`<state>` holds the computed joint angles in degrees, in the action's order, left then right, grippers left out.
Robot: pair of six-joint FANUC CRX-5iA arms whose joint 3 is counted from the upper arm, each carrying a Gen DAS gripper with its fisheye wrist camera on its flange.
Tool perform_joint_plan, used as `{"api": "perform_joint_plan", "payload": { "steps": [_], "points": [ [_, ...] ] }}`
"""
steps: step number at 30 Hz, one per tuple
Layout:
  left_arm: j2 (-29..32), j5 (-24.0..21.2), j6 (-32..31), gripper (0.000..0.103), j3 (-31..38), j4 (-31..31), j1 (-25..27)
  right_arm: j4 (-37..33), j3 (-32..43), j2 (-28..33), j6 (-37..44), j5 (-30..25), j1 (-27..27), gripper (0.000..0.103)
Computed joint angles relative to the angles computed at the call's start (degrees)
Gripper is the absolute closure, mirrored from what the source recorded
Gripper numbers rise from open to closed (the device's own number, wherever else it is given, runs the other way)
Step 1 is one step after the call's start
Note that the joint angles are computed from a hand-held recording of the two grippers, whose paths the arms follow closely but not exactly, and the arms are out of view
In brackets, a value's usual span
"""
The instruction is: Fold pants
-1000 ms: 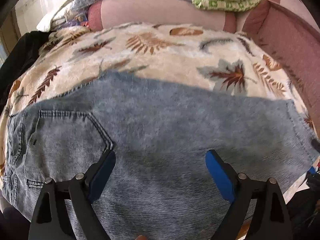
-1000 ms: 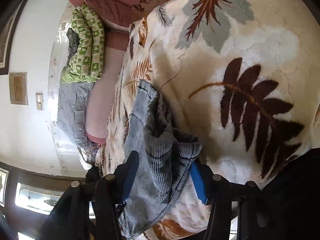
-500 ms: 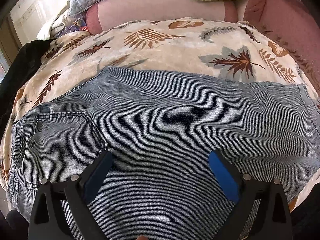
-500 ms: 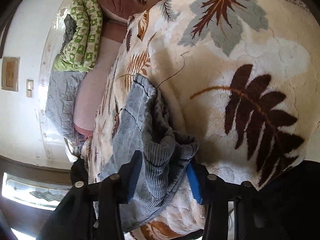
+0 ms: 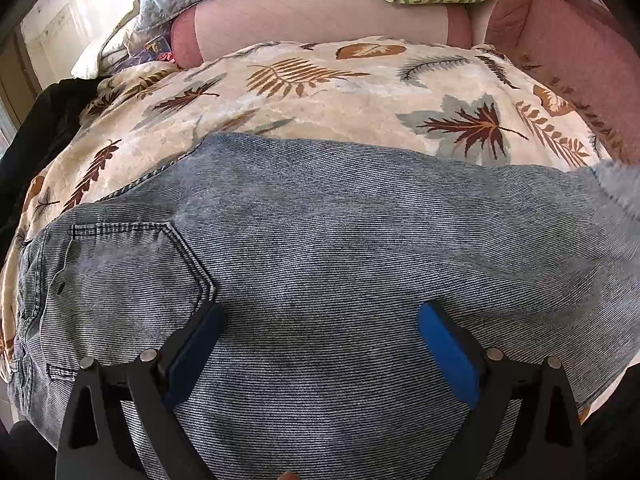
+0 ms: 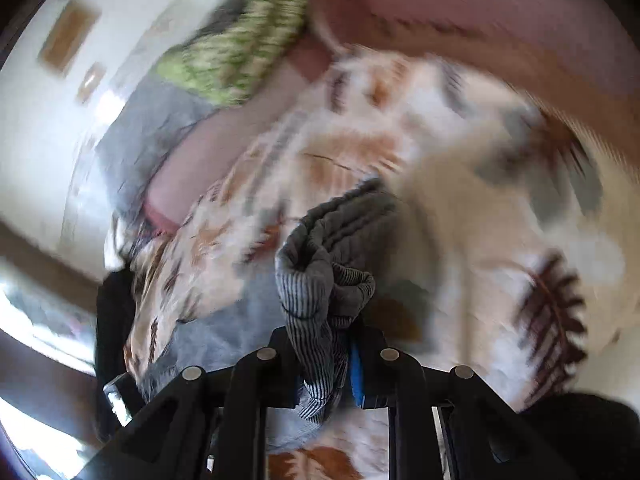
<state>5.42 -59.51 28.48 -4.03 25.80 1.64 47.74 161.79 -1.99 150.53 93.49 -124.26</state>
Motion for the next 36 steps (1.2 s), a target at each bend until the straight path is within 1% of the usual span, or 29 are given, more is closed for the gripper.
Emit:
{"api": "perform_joint_plan", "payload": {
  "steps": [2,3,4,6,8,9,10,11,12,13,14,15,17,18,19,20,22,24,25,26,27,28,29,30,31,32,33,34,36],
  "points": [
    [0.74,-2.56,2.08,0.006,1.85,-0.64,0.2,0.25,-3.34,-1.58,5.2,-0.41,-1.11,0.085],
    [1.33,-5.08,3.05,0.006,3.02,0.17,0.68,0.55,-4.2,-2.13,6.37,-0.15,-1.3,0.085],
    [1.65,-7.55,2.82,0.006,3.51,2.66,1.46,0.37,-4.39,-2.43,6.69,-0.21,-1.55,0.085],
    [0.37,-8.19,0.83,0.006,2.32,6.72,1.99,-0.83,-2.68,-1.89,4.4,-0.95,-2.03,0.085],
    [-0.64,-7.99,-0.57,0.006,1.49,6.96,1.03,-1.86,0.43,-0.76,-0.24,-1.08,-1.57,0.085],
    [-0.92,-7.59,-0.72,0.005,1.29,5.66,0.21,-2.39,2.23,0.04,-2.66,-1.4,-1.24,0.085],
    [-1.5,-6.05,-0.7,0.005,0.92,1.7,-1.67,-2.59,3.37,0.67,-4.4,-1.38,-0.87,0.085],
    [-2.09,-3.43,-1.62,0.005,-0.25,-3.36,-3.9,-2.55,4.77,1.4,-6.93,-1.12,-0.27,0.085],
    [-3.05,-0.49,-2.1,0.001,-1.84,-5.42,-5.09,-2.55,5.59,1.94,-8.17,-1.07,0.01,0.085],
    [-5.54,4.44,-4.26,0.0,-5.04,-4.49,-5.56,-2.43,6.4,2.49,-9.44,-1.14,0.34,0.085],
    [-6.51,6.37,-7.08,0.0,-6.73,-2.89,-5.45,-2.09,6.79,2.8,-10.12,-1.23,0.66,0.085],
    [-6.42,5.83,-7.03,0.001,-6.24,-2.98,-5.42,-1.65,6.29,2.6,-9.33,-0.98,0.81,0.085],
    [-4.82,1.57,-6.57,0.001,-3.39,-2.25,-4.39,-0.23,2.78,0.88,-3.58,-0.65,0.48,0.085],
    [-4.41,0.75,-6.58,0.001,-2.9,-0.52,-3.22,0.57,0.9,-0.17,-0.44,-0.51,0.4,0.085],
    [-4.23,0.42,-6.84,0.001,-2.77,1.22,-1.95,1.69,-2.38,-2.01,4.44,-0.18,0.22,0.085],
    [-3.87,-0.23,-7.03,0.001,-2.27,3.1,-0.14,3.09,-7.2,-4.94,11.54,0.25,-0.03,0.085],
    [-2.99,-1.0,-7.15,0.001,-1.44,6.69,3.62,3.98,-15.27,-10.28,23.43,-0.73,-0.53,0.084],
    [-1.14,-1.76,-5.94,0.001,0.61,9.81,7.77,2.16,-23.63,-16.49,35.53,-2.91,-1.69,0.084],
    [0.04,-1.01,-3.87,0.001,2.08,10.95,10.18,0.32,-27.27,-19.6,40.74,-4.65,-2.46,0.084],
    [1.2,-0.27,-1.72,0.001,3.63,11.02,11.56,-2.8,-30.15,-22.76,45.31,-7.11,-3.66,0.084],
    [2.1,0.08,-0.4,0.001,4.77,11.03,12.62,-5.51,-31.77,-24.94,47.83,-8.42,-4.61,0.082],
    [3.27,0.41,1.25,0.001,6.39,10.84,14.11,-10.28,-33.44,-27.98,50.99,-9.67,-6.35,0.081],
    [4.14,0.89,2.58,0.001,7.71,10.27,15.3,-15.71,-34.13,-30.15,53.46,-10.48,-8.43,0.073],
    [4.56,1.28,3.37,0.001,8.32,9.73,15.72,-19.76,-33.35,-32.24,54.57,-11.9,-9.72,0.068],
    [5.03,1.02,4.05,0.001,9.18,9.08,16.45,-20.8,-32.45,-33.74,54.06,-12.59,-9.75,0.06],
    [5.45,0.12,4.07,0.001,9.85,9.0,17.04,-18.85,-33.63,-34.16,55.47,-12.16,-8.91,0.053],
    [5.42,-0.53,3.85,0.001,9.94,9.23,17.44,-16.51,-32.99,-33.46,54.99,-13.05,-7.65,0.042],
    [5.47,-1.38,3.49,0.001,10.08,9.71,17.67,-17.17,-30.66,-31.86,53.59,-15.54,-7.68,0.025],
    [5.29,-3.73,2.37,0.001,9.87,11.98,17.47,-15.7,-24.53,-27.16,47.21,-20.22,-7.0,0.024]
  ]
}}
